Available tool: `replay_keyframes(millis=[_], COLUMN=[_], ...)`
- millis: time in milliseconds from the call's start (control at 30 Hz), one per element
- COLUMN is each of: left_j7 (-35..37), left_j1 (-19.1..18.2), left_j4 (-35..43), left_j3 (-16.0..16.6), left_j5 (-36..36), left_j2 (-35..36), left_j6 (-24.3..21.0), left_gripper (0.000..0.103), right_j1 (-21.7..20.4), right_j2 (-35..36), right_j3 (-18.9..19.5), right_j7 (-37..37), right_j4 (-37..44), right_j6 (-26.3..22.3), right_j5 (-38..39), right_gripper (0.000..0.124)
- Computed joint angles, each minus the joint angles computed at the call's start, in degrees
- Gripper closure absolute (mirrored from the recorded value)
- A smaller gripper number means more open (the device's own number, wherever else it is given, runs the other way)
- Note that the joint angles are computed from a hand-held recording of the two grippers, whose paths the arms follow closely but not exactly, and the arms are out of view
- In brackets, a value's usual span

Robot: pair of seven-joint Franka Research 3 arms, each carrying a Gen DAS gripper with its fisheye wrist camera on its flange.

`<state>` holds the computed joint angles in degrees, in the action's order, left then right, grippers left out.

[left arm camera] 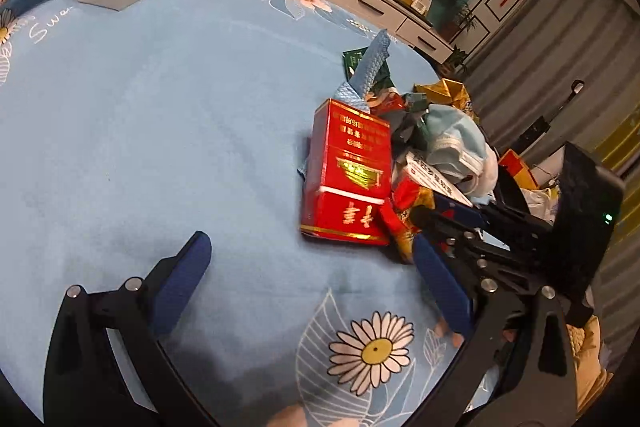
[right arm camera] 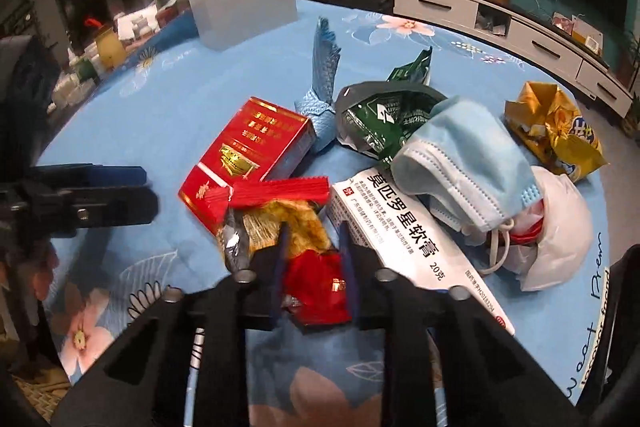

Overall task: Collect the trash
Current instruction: 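Grasp red cigarette box with left gripper while right grasps red snack wrapper, then drop the red box and red wrapper into the black bin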

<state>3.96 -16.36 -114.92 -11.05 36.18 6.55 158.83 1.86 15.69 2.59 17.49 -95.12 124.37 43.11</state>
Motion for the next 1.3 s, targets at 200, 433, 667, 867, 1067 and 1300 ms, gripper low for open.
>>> replay_keyframes(millis=[200, 433, 667, 867, 1067, 1300], left_j7=[2.4, 9.0, 14.1, 9.3, 2.5, 2.1], left_j1=[-0.5, -2.9, -5.3, -7.1, -6.5, -5.3], left_j4=[2.8, 12.3, 20.4, 19.1, 12.9, 10.8], left_j3=[0.0, 0.3, 1.4, 3.1, 2.4, -0.5], left_j5=[0.6, 2.5, 1.5, 5.5, 10.5, 10.4], left_j2=[1.5, 7.4, 13.3, 11.9, 6.1, 2.7], left_j6=[-2.0, -10.7, -18.5, -19.6, -16.7, -15.3], left_gripper=[0.003, 0.003, 0.017, 0.044, 0.044, 0.044], right_j1=[-2.3, -5.4, -7.1, -7.8, -8.3, -8.9], right_j2=[-3.8, -5.7, -5.6, -5.0, -5.0, -4.9], right_j3=[-0.9, -4.0, -4.7, -4.6, -4.6, -4.8], right_j7=[-0.7, 4.2, 5.9, 6.6, 7.0, 8.0], right_j4=[-3.2, -3.8, -3.7, -3.1, -3.3, -3.2], right_j6=[-1.2, -1.5, -1.4, -1.9, -2.6, -3.5], right_j5=[6.6, 12.1, 13.0, 14.0, 14.5, 15.4], right_gripper=[0.115, 0.115, 0.115, 0.115, 0.115, 0.115])
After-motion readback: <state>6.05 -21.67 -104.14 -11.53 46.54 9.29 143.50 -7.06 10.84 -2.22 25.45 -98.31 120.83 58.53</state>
